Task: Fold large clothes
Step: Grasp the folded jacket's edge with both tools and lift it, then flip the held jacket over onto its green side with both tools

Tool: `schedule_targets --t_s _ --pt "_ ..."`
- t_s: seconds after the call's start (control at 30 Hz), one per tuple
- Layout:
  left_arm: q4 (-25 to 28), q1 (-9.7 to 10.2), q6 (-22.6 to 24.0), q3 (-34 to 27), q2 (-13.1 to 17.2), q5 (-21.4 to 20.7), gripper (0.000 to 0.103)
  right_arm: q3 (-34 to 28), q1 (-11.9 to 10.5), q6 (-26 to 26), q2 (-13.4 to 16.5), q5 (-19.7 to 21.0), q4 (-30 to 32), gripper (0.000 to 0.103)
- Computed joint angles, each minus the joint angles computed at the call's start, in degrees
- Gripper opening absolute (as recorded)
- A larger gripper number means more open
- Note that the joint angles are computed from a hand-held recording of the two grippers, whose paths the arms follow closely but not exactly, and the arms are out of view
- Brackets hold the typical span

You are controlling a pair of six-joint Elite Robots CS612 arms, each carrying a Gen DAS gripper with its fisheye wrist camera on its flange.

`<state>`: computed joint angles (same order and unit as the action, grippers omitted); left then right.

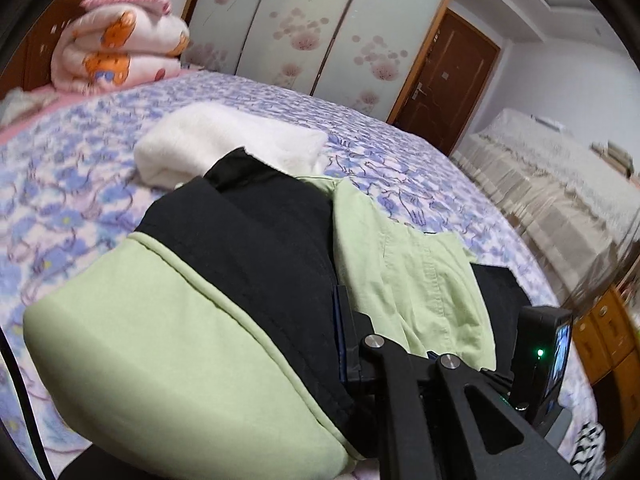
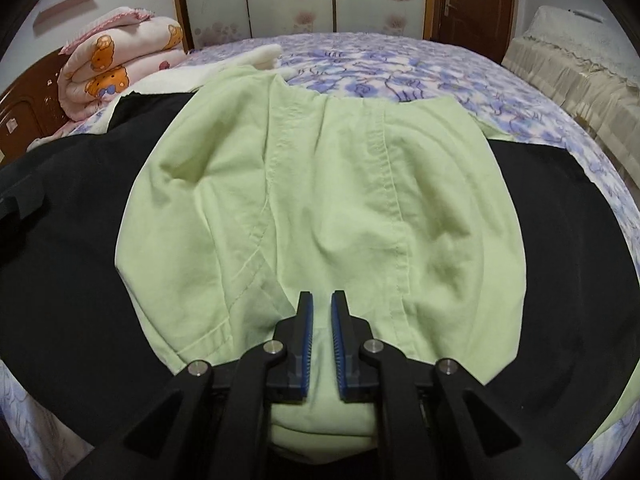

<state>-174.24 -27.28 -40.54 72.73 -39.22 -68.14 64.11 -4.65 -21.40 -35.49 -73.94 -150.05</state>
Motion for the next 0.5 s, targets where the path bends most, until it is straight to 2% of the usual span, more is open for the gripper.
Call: schedule_targets --t_s 0.07,0.17,0.27,0.33,0.43,0.5 --pt "1.8 -0.45 1.4 -0.8 -0.2 1.2 0.007 -0.8 0.1 -1.6 -0.1 -0.2 3.0 0.010" --pt "5.7 -1.07 3.4 -3.0 -0.2 3.1 0.007 -3.3 -0.5 -4.1 -0.4 1.9 11.3 0.010" --pt "10.1 -1.80 6.1 -6.1 0.3 4.6 0.007 -6.3 -2.1 -3.8 -0.8 6.2 21.6 0.009" --pt "14.0 -2.59 9.2 -9.5 1.2 5.8 0.007 -7.4 -3.4 -2.7 -1.4 7.3 25.5 0.009" --pt "17.9 -3.98 13.9 -15.2 3.2 7.1 0.007 -5.8 -5.3 -0.3 -3.4 4.7 23.6 0.009" --pt "20.5 -5.01 17.0 -19.7 5.2 8.0 0.007 -4.4 -7.0 2.1 -4.5 4.8 21.4 0.009"
